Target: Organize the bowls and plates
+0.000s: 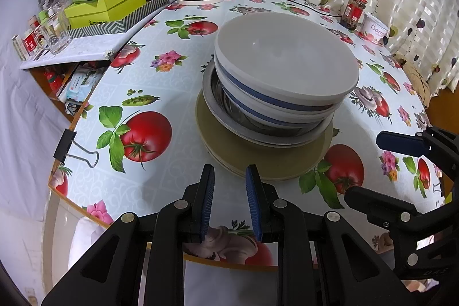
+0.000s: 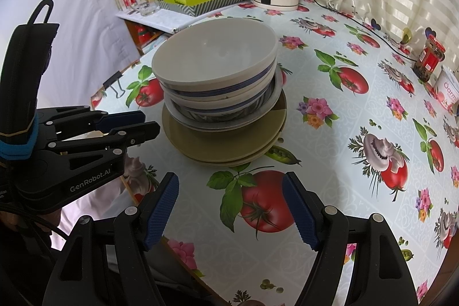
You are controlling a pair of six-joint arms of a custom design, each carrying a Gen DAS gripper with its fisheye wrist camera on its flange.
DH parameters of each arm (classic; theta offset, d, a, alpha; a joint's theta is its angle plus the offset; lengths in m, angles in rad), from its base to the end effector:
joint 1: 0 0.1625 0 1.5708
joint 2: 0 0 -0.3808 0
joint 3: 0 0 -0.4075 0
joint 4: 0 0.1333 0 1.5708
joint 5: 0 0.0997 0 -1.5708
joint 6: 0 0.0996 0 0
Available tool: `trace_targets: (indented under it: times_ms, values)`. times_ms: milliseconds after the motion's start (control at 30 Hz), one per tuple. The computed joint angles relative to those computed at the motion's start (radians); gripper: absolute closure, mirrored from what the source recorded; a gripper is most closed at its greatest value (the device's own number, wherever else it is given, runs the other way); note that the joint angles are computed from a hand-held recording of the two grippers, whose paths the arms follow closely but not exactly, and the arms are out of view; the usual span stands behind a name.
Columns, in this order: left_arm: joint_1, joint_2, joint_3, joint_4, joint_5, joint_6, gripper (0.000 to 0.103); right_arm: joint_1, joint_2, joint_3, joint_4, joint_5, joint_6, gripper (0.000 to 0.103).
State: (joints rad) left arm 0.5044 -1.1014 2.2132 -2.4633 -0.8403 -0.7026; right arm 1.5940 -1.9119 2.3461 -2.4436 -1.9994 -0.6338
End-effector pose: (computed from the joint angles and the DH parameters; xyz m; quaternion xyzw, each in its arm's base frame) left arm -0.2834 -0.3846 0.0427 0.2064 0.9060 -0.2099 0.3040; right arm 0.1005 -0.3688 0.3103 0.2639 -0.9177 0.1403 0.2619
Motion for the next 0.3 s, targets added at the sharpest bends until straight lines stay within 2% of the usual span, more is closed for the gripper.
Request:
trace_targets:
  times_ms: [300]
  values:
    - [0.001, -0.002, -0.007, 0.013, 0.002, -0.007, 0.08, 0.0, 0.001, -0.001, 0.0, 0.0, 0.0, 0.028]
